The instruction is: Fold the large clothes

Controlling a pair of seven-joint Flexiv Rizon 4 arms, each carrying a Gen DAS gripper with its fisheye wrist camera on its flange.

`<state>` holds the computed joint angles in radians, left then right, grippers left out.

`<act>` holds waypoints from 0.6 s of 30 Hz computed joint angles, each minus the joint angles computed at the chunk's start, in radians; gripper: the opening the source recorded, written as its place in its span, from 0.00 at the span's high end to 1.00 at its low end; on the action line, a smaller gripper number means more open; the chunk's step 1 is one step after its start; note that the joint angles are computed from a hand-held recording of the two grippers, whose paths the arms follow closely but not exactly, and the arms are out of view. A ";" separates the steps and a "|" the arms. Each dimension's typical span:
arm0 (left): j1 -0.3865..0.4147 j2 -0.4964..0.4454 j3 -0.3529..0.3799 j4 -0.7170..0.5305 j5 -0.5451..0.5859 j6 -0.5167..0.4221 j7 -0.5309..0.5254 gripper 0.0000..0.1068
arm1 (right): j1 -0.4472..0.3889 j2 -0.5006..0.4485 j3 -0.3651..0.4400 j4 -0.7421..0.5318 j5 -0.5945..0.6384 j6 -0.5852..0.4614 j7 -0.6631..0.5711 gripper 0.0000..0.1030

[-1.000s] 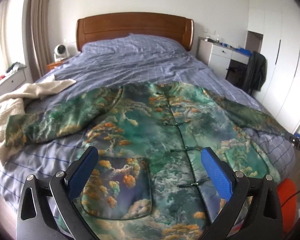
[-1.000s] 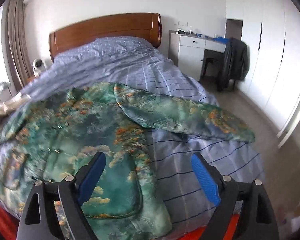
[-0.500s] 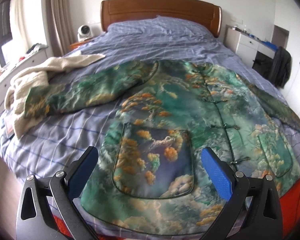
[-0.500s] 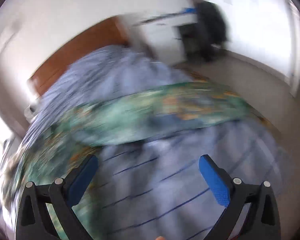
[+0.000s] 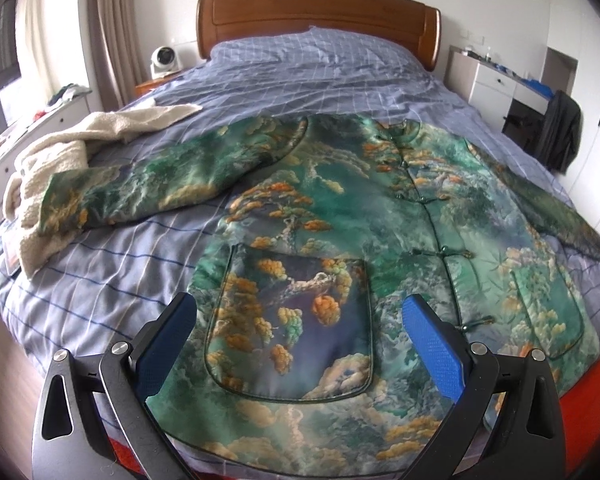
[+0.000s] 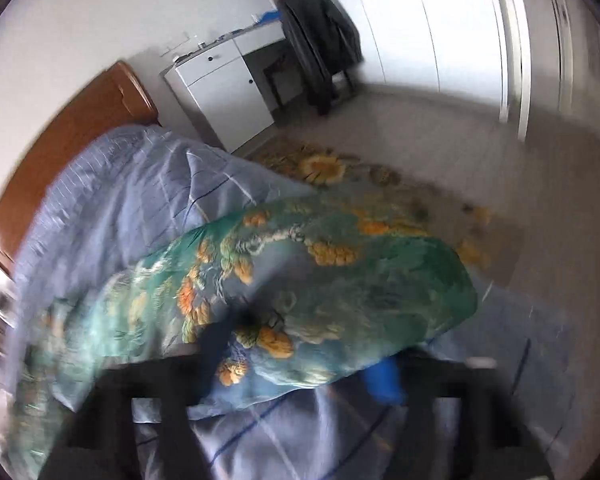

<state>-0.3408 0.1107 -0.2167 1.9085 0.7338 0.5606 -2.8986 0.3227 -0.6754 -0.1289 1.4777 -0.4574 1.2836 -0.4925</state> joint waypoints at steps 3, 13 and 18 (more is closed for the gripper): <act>-0.002 -0.008 -0.005 0.000 0.004 -0.014 0.000 0.04 | 0.092 0.032 -0.123 0.037 -0.134 0.023 0.045 0.86; -0.018 -0.052 0.015 -0.012 0.007 0.031 0.019 0.04 | 0.166 0.132 -0.072 0.022 -0.419 0.176 -0.095 0.89; -0.025 -0.053 0.023 -0.014 0.016 0.042 0.021 0.04 | 0.145 0.089 0.159 -0.068 -0.287 0.155 -0.388 0.89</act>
